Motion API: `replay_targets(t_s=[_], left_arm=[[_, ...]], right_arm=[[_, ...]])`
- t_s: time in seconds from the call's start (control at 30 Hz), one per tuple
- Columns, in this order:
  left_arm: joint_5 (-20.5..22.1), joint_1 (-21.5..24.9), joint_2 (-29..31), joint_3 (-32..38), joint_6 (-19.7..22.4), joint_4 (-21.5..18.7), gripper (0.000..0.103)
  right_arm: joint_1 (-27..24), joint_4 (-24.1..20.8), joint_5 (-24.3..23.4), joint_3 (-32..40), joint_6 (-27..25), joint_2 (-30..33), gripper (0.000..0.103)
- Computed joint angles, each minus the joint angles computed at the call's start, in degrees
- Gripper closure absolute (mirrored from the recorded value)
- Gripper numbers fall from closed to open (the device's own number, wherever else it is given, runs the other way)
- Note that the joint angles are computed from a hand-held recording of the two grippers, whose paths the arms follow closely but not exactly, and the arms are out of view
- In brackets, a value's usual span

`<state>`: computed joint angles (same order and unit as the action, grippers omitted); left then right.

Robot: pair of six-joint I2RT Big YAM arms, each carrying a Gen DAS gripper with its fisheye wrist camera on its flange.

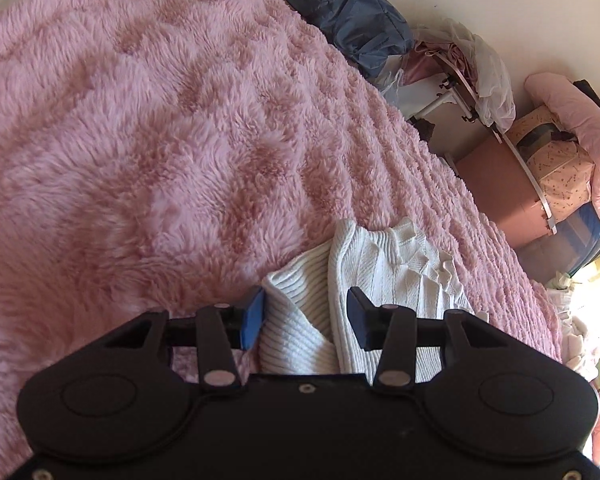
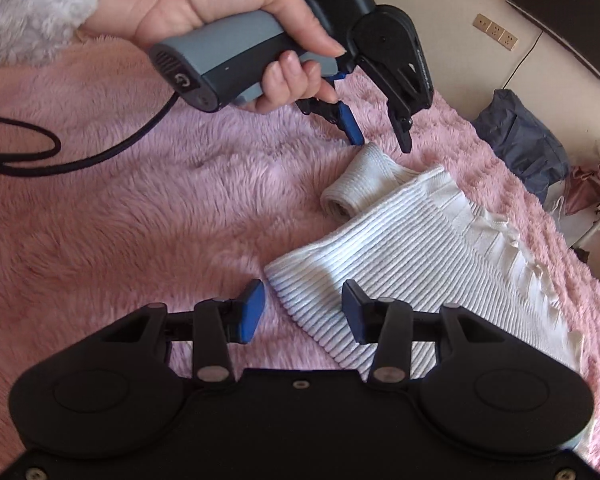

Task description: Fold small clothes

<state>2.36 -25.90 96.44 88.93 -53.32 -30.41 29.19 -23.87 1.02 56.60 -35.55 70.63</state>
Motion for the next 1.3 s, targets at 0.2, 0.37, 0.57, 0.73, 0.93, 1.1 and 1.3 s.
replay_targets(t_s=[0.2, 0.37, 0.57, 0.73, 0.93, 1.1, 1.3], left_arm=[[-0.34, 0.53, 2.90, 2.99, 0.74, -2.79, 0.056], [7.73, 1.92, 2.70, -0.37, -4.10, 6.77, 0.056], [9.39, 1.86, 6.70, 5.19, -3.19, 2.57, 0.056], [9.44, 1.35, 8.75, 7.97, -1.55, 2.15, 0.061], [8.27, 0.79, 10.14, 11.31, 1.66, -1.08, 0.091], [7.17, 0.60, 10.18, 12.88, 3.40, -2.35, 0.095], [8.61, 0.31, 10.51, 15.59, -1.12, -2.12, 0.096]], right_arm=[[1.25, 1.01, 2.48, -0.24, -3.04, 0.12, 0.059], [1.18, 1.53, 2.72, -0.21, -2.15, 0.38, 0.059], [1.60, 2.73, 3.72, -0.31, -1.76, 0.96, 0.059], [1.32, 2.39, 2.97, -0.07, -0.89, 1.27, 0.061], [1.08, 1.94, 1.84, 0.47, 0.71, 1.49, 0.076], [0.15, 0.93, 0.18, 0.92, 4.90, 0.63, 0.088], [-1.95, 1.77, -2.27, 0.86, 9.45, -1.57, 0.089]])
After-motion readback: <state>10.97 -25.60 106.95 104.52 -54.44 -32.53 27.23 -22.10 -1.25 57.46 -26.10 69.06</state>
